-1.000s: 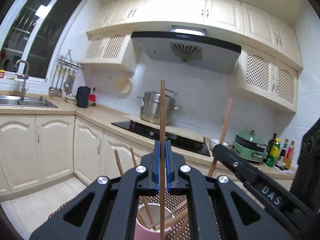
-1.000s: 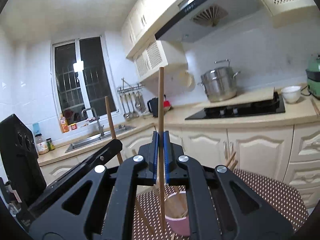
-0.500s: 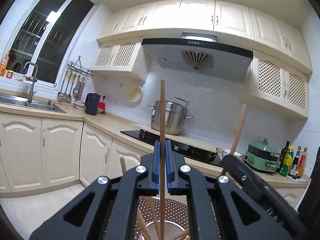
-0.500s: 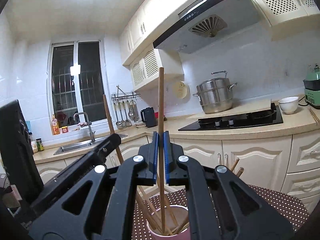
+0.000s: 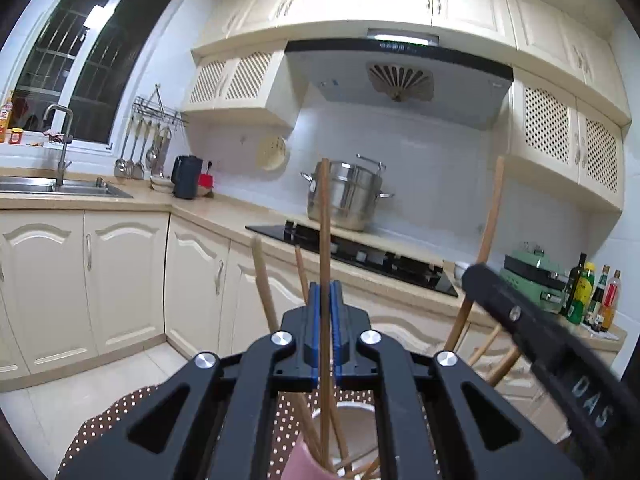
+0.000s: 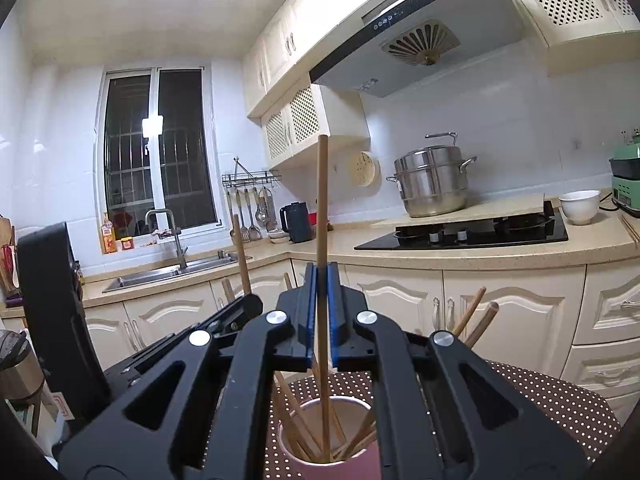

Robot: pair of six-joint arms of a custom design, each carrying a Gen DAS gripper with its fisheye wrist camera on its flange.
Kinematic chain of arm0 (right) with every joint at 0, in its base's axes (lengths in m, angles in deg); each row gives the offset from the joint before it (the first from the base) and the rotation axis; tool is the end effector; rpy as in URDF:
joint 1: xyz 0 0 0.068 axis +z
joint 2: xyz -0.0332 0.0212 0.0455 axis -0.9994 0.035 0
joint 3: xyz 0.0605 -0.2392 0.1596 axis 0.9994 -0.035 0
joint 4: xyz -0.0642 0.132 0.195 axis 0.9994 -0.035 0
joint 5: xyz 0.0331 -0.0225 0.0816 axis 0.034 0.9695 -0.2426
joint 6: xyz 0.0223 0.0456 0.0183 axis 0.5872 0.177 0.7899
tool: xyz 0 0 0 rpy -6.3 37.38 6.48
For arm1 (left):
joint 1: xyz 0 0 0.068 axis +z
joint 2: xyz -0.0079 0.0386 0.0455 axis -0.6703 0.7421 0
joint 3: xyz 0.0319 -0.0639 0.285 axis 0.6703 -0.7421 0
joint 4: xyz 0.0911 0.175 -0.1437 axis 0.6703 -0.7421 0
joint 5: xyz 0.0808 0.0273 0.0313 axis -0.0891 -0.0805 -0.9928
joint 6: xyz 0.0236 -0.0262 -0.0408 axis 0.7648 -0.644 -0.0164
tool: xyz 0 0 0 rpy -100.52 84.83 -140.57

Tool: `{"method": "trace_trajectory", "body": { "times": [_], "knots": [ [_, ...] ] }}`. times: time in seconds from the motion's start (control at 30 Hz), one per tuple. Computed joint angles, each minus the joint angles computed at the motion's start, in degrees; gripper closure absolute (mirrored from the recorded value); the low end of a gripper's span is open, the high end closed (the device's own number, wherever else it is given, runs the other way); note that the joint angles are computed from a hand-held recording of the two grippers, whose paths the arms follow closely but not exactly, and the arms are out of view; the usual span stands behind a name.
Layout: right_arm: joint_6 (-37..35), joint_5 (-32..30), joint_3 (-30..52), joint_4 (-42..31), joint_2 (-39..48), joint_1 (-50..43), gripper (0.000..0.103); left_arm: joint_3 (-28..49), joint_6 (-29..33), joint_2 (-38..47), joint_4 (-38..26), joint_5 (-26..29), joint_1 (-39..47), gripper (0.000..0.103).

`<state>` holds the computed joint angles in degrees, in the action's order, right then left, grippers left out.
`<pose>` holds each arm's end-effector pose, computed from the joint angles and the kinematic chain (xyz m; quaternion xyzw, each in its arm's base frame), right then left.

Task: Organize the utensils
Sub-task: 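Lift both chopsticks over the pink cup and open the left gripper, then open the right gripper to drop its chopstick into the pink cup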

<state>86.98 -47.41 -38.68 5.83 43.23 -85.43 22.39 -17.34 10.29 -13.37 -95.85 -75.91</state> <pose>0.2763 0.0197 0.2909 -0.0145 0.7077 0.1627 0.6874 0.3124 -0.1991 0.2801 0.0416 0.7532 -0.1898 0.6285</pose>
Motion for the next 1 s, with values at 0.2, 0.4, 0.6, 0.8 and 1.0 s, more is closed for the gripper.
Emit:
{"method": "trace_trajectory", "body": {
  "times": [0.2,0.4,0.6,0.8,1.0],
  "knots": [
    [-0.1,-0.2,-0.98,-1.52,-1.73,-0.15,0.097,-1.13,1.23,-1.24,-2.17,0.39,-0.16,0.095],
    [-1.3,0.77,-1.92,-3.7,-3.2,0.73,0.097,-4.35,4.0,-4.49,-1.23,-2.31,-1.49,0.07],
    [-2.0,1.38,-2.31,-6.46,-4.21,0.83,0.097,-7.42,4.73,-8.81,-2.04,-3.95,-1.23,0.053],
    [-3.59,3.32,-2.86,-8.82,-3.93,2.24,0.097,-9.14,6.17,-11.58,-5.81,-6.97,-1.11,0.047],
    [-3.92,4.98,-3.8,-11.01,-3.65,3.36,0.097,-9.27,5.34,-14.03,-12.26,-7.28,0.37,0.046]
  ]
}}
